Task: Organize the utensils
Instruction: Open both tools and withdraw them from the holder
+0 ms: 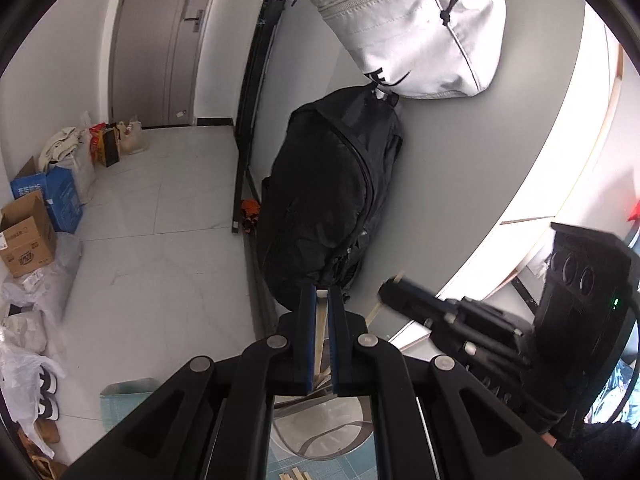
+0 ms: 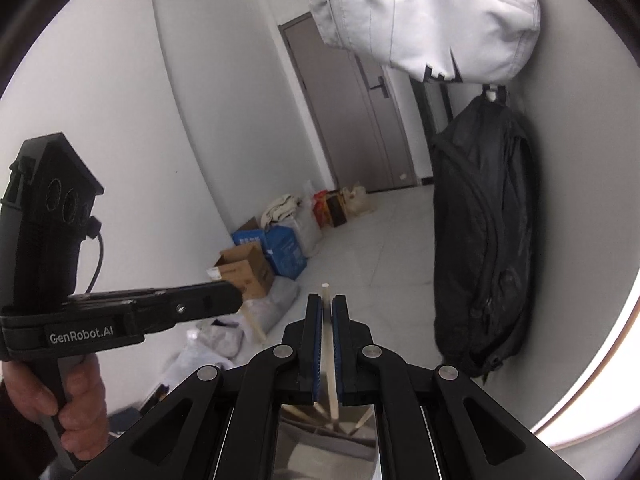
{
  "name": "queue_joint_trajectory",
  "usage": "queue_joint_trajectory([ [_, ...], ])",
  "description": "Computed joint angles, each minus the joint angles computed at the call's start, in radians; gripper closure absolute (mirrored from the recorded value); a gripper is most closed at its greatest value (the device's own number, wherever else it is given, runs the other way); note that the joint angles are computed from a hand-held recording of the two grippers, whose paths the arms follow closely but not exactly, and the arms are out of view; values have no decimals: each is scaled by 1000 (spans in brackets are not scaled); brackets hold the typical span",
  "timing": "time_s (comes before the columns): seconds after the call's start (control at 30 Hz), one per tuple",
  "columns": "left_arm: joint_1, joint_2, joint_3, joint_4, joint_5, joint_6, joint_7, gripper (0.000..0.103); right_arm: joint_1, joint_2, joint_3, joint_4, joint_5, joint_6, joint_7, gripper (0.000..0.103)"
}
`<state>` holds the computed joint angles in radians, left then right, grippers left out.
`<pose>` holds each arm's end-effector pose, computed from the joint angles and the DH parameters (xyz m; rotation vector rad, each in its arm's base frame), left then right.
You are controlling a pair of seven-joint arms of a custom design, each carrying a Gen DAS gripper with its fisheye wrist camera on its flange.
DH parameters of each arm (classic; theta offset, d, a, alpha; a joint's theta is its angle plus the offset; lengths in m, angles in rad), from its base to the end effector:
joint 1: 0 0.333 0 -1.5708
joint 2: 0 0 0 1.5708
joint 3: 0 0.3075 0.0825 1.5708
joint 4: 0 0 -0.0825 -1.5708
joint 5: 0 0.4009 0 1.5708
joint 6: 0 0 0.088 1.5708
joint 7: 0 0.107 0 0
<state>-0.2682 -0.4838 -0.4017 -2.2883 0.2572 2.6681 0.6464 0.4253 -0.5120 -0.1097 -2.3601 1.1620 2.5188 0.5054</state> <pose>0.3600 -0.3330 0.6053 -1.8297 1.7644 -1.0965 0.4459 0.1300 0.5747 -1.7756 0.9293 -0.1244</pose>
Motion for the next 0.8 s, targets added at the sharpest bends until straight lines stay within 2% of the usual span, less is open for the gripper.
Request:
queue_joint_trajectory([
  [0.07,-34,26,25,15,-27,-2,55,101,-5,-16,9,-22,-11,20,5,96],
  [0.13,-58,38,45,18,-66,-12,88,101,-13,-28,5,-36,-41,-4,37,96],
  [0.2,-61,34,50,25,-107,-66,69,101,-25,-47,3,-54,-71,-15,77,96],
  [0.27,-76,8,70,-5,-160,-56,57,100,-28,-77,-16,-76,-73,-24,93,94],
  [0.33,-64,-29,56,-28,-164,-68,25,92,-37,-126,-34,-110,-66,-21,112,86],
  [0.4,-34,-80,17,-48,-129,-94,-29,75,-45,-162,-45,-134,-70,-17,134,69],
  [0.5,-1,-145,-36,-67,-74,-125,-113,53,-59,-217,-56,-168,-97,-17,174,63],
  [0.6,20,-185,-80,-56,-22,-193,-184,52,-62,-251,-64,-184,-134,-23,216,63],
  [0.73,18,-199,-100,-41,26,-238,-222,50,-59,-323,-82,-211,-159,-26,261,59],
  [0.8,16,-200,-114,-22,45,-282,-240,41,-48,-351,-90,-220,-163,-20,270,56],
])
